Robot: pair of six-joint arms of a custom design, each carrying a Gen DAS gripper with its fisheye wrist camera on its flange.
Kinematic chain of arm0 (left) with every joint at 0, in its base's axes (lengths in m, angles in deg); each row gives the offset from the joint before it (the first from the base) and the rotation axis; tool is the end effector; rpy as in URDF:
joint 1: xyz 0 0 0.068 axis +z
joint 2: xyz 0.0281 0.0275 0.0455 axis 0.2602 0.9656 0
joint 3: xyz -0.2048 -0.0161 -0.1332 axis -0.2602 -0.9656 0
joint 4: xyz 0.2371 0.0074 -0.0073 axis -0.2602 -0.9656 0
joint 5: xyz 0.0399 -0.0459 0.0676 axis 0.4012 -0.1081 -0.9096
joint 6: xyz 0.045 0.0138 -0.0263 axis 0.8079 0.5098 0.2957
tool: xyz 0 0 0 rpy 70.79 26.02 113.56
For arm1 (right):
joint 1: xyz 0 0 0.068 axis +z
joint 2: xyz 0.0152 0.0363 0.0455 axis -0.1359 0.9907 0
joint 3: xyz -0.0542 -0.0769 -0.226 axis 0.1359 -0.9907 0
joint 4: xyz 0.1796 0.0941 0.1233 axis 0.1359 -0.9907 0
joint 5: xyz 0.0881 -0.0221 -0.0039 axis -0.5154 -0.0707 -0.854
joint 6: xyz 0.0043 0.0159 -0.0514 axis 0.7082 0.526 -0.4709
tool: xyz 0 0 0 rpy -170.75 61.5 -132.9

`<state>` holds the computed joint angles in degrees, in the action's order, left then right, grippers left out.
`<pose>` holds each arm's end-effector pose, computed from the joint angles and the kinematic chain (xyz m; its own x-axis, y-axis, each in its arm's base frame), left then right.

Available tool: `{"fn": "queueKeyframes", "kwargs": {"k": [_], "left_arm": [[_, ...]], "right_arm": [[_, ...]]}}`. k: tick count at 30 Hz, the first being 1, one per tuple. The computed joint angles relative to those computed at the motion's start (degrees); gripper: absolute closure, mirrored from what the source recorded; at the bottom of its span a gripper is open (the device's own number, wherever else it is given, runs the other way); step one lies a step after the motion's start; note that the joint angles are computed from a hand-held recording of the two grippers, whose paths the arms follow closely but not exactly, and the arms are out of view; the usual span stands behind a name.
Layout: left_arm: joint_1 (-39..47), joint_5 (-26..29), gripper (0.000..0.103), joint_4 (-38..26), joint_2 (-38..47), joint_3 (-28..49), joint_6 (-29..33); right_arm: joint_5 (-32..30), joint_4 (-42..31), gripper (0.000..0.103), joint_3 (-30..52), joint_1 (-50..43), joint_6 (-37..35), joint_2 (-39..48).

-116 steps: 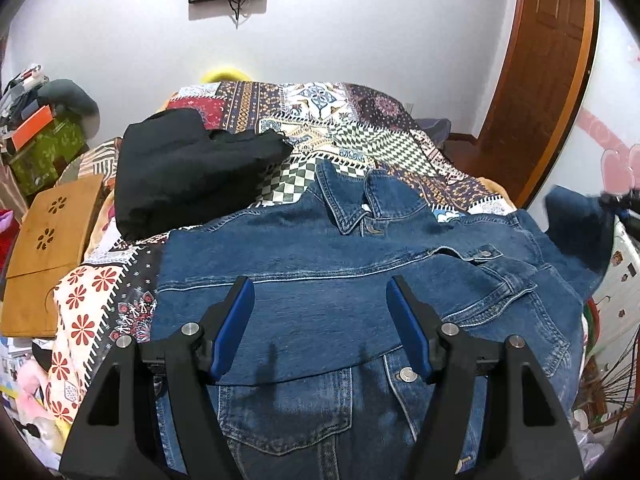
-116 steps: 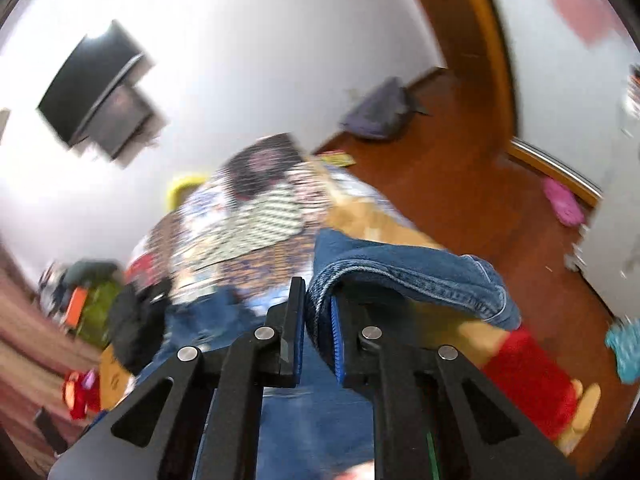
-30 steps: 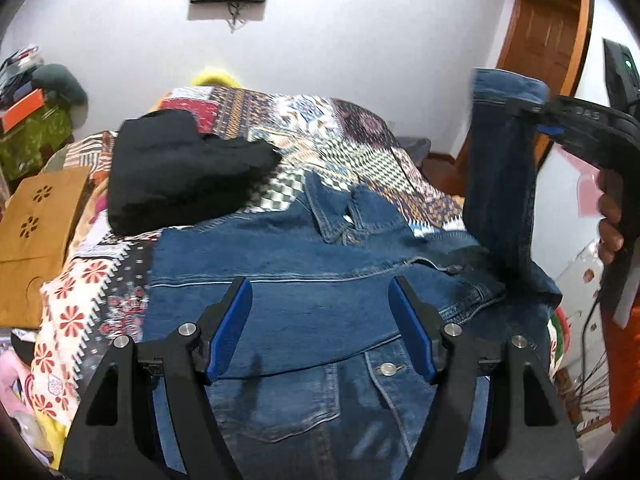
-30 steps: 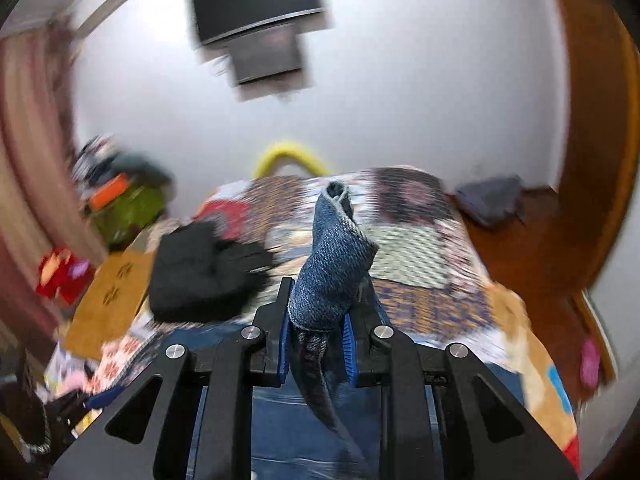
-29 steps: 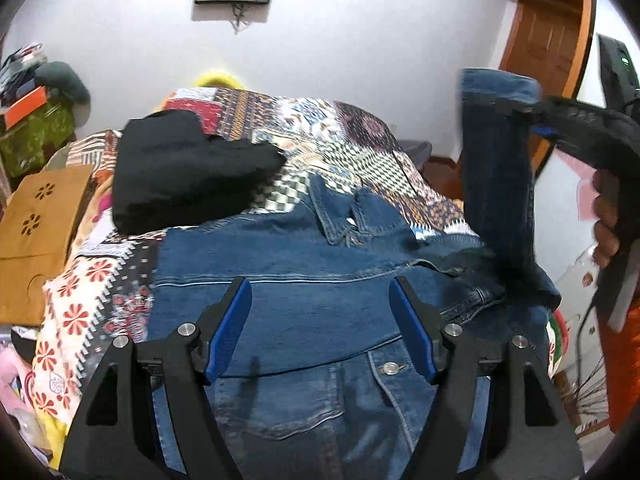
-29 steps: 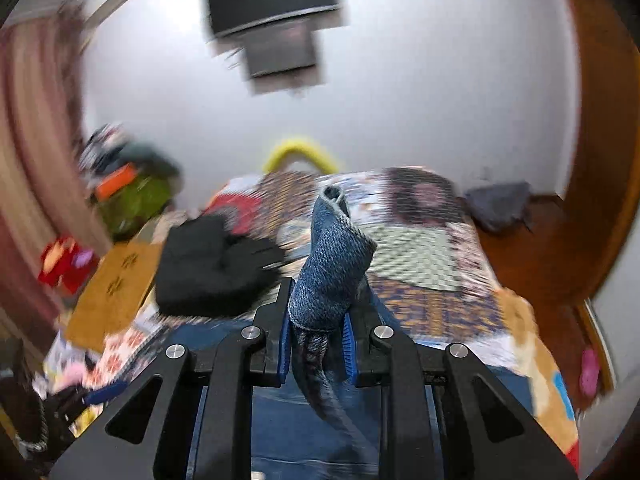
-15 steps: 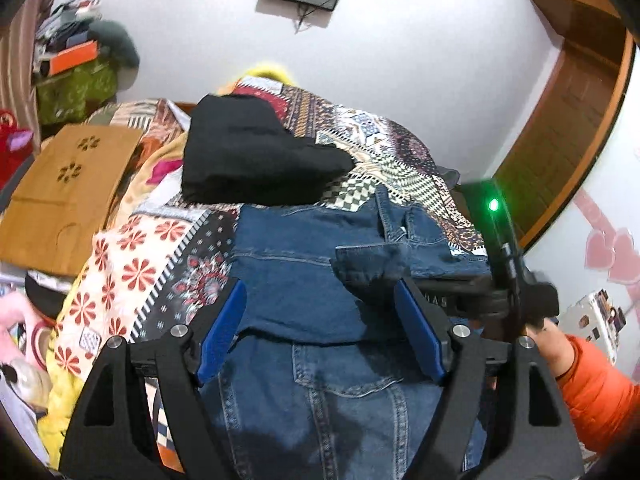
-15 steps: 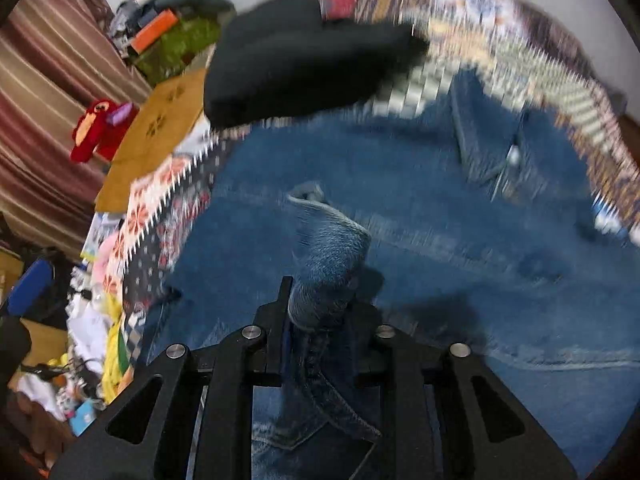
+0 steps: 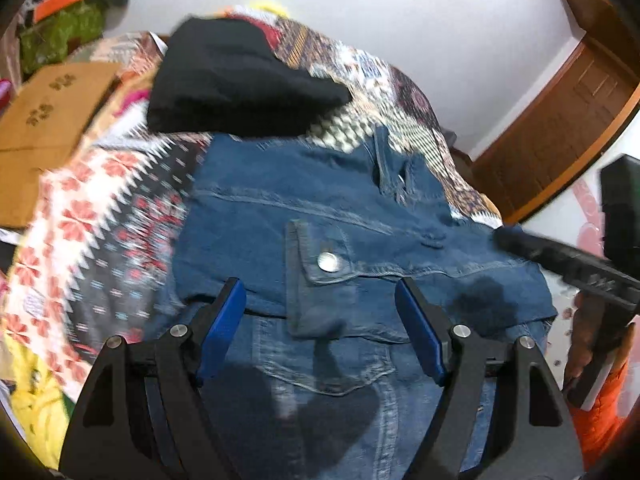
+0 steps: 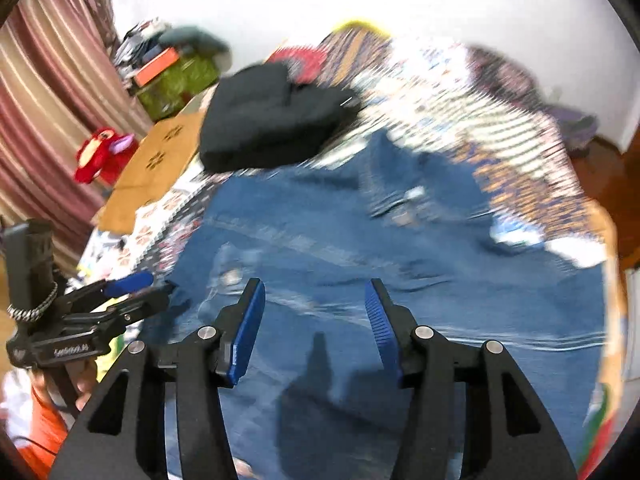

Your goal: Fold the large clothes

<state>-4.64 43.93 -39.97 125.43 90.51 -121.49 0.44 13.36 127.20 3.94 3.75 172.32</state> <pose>0.2596 -0.0926 0.1281 -0.7634 -0.4238 -0.4875 -0.2268 0.8825 -0.4120 0.3136 0.0805 0.2030 -0.7400 -0.4058 -0.5365 -0.5932 0.7697 0.2360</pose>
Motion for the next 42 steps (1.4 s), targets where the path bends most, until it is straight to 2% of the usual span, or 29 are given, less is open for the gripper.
{"fn": "queueKeyframes", "kwargs": {"k": [3, 7, 10, 13, 15, 17, 19, 20, 21, 22, 26, 31, 35, 37, 39, 42], "left_arm": [[0.9, 6.7, 0.027, 3.8, 5.1, 1.1, -2.6], [0.1, 7.0, 0.027, 3.0, 11.3, 5.0, -5.3], [0.5, 9.4, 0.027, 2.9, 16.1, 7.9, -6.3], [-0.4, 8.7, 0.027, 0.5, 20.2, 11.8, -6.5], [-1.9, 6.0, 0.030, -1.7, 22.0, 14.5, -6.6], [-3.6, 1.6, 0.041, -4.7, 23.0, 17.2, -6.1], [-5.8, -3.7, 0.063, -8.2, 22.7, 19.1, -5.2], [-7.6, -8.6, 0.068, -10.0, 22.1, 19.7, -5.2], [-8.8, -11.2, 0.070, -10.1, 21.1, 19.4, -5.0], [-9.9, -13.2, 0.076, -9.7, 20.2, 19.1, -4.8], [-15.0, -21.7, 0.080, -13.3, 18.1, 22.0, -3.7], [-17.6, -28.8, 0.082, -15.9, 14.7, 29.4, 5.0], [-16.5, -31.4, 0.082, -15.0, 11.8, 34.0, 11.7], [-15.6, -33.6, 0.082, -15.4, 10.4, 34.9, 13.9], [-13.7, -34.1, 0.082, -15.3, 9.2, 34.0, 14.6], [-9.4, -31.5, 0.082, -15.0, 8.3, 30.0, 13.5]], "right_arm": [[0.7, 2.7, 0.054, -2.6, -5.7, -1.7, -3.2], [1.0, 5.6, 0.053, -5.6, -15.1, -3.4, -5.4], [0.8, 7.1, 0.052, -6.9, -22.0, -3.9, -5.4], [0.7, 5.9, 0.052, -5.1, -27.5, -5.3, -2.6], [0.6, 4.9, 0.052, -3.9, -30.1, -5.0, -0.8], [0.0, 4.3, 0.052, -2.9, -32.2, -4.5, 1.3], [-0.2, 4.2, 0.052, -2.3, -33.8, -4.2, 2.7], [0.2, 4.7, 0.052, -2.4, -34.0, -3.8, 3.1], [0.5, 5.0, 0.052, -2.6, -34.2, -3.6, 3.3], [0.6, 5.4, 0.052, -2.9, -34.3, -3.5, 3.6], [0.2, 4.5, 0.052, -2.5, -35.0, -5.1, 4.7], [-1.8, 4.6, 0.052, -1.6, -34.4, -5.3, 2.5], [-3.1, 6.5, 0.051, -2.7, -33.3, -4.7, 0.1], [-2.4, 7.8, 0.038, -4.1, -32.1, -4.2, -0.3], [-1.2, 9.6, 0.037, -6.3, -30.7, -4.2, -0.4], [2.0, 10.7, 0.037, -7.9, -28.3, -5.5, 1.1]]}}
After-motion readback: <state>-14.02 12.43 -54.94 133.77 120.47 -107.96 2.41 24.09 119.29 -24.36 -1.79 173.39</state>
